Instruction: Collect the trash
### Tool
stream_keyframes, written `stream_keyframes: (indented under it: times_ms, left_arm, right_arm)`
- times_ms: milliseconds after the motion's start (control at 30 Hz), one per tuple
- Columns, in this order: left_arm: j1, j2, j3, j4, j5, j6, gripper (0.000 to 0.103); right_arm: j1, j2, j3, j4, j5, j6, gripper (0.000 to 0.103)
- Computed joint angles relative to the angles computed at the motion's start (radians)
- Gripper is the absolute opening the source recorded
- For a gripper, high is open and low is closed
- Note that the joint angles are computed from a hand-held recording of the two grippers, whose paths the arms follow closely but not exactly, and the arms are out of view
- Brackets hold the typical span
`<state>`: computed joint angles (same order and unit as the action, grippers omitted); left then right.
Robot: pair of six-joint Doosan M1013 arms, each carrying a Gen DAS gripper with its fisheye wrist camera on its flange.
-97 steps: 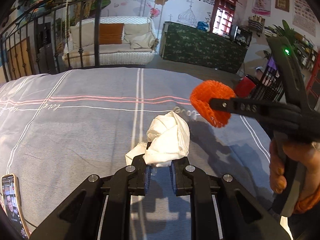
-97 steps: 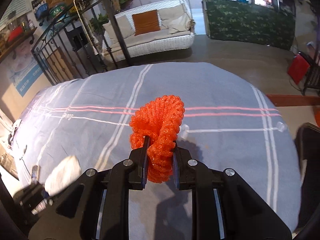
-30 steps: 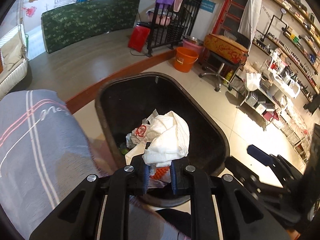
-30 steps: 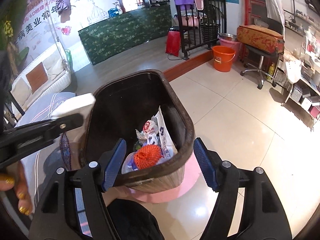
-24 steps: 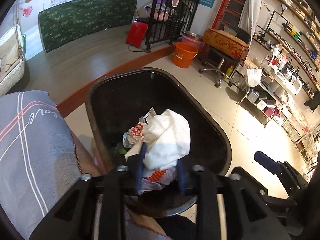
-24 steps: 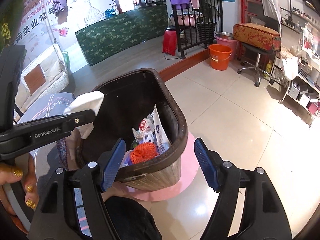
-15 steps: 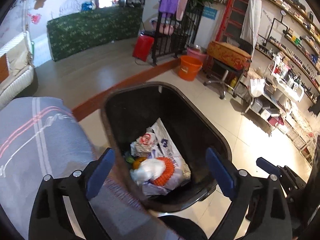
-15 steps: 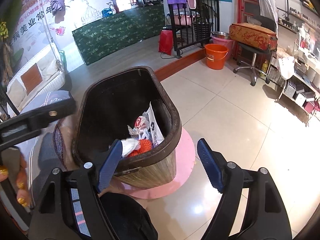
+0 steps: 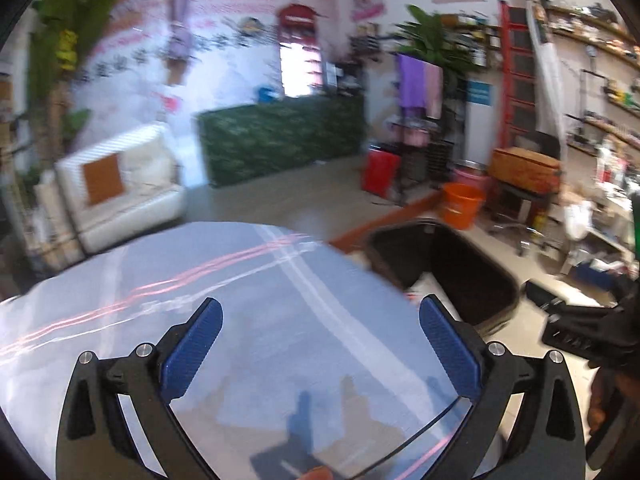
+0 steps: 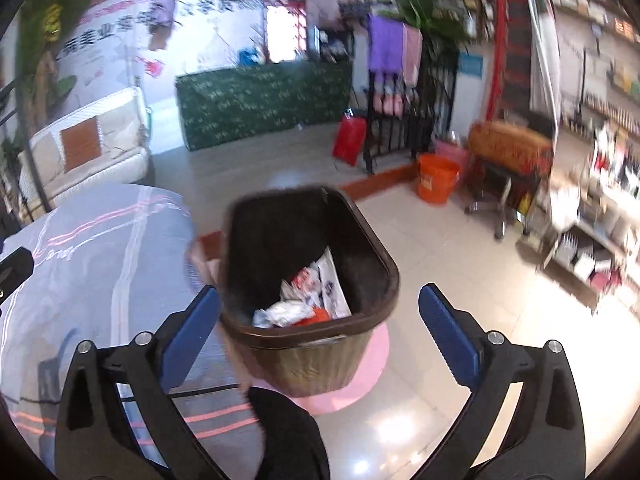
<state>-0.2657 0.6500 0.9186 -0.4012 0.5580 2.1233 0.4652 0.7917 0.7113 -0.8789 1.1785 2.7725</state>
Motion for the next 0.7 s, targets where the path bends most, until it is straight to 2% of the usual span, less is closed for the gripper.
stream_keyframes:
  times_ms: [100, 167, 267, 367, 467, 533, 600, 700]
  left_arm:
    - [0.02, -0.052, 0.087, -0.038, -0.073, 0.01, 0.097]
    - [0.027, -0.087, 0.145, 0.018, -0.139, -0.059, 0.098]
    - [0.038, -0.117, 0.183, 0.103, -0.145, -0.191, 0.098]
    - [0.056, -0.15, 0.239, 0.047, -0.192, -0.199, 0.097]
    - [0.057, -0.179, 0.282, 0.136, -0.227, -0.308, 0.097]
    - [0.06, -0.194, 0.306, 0.147, -0.238, -0.337, 0.097]
    - [0.062, -0.215, 0.344, 0.217, -0.27, -0.432, 0.097]
    - [0.067, -0.234, 0.378, 0.163, -0.307, -0.4, 0.097]
  right_arm:
    - [0.028, -0.01, 0.007, -0.041, -0.034, 0.024, 0.098]
    - [0.051, -0.016, 0.011, -0.067, -0.052, 0.042, 0.098]
    - [0.077, -0.021, 0.01, -0.087, -0.067, 0.035, 0.098]
    - [0.109, -0.019, 0.004, -0.145, -0.049, 0.013, 0.098]
    - [0.132, -0.019, 0.002, -0.161, -0.037, -0.008, 0.098]
    - [0.151, -0.033, 0.027, -0.189, -0.039, 0.02, 0.098]
    - [0.169, -0.047, 0.057, -0.241, -0.039, 0.079, 0.098]
    - [0.181, -0.057, 0.072, -0.257, -0.045, 0.101, 0.098]
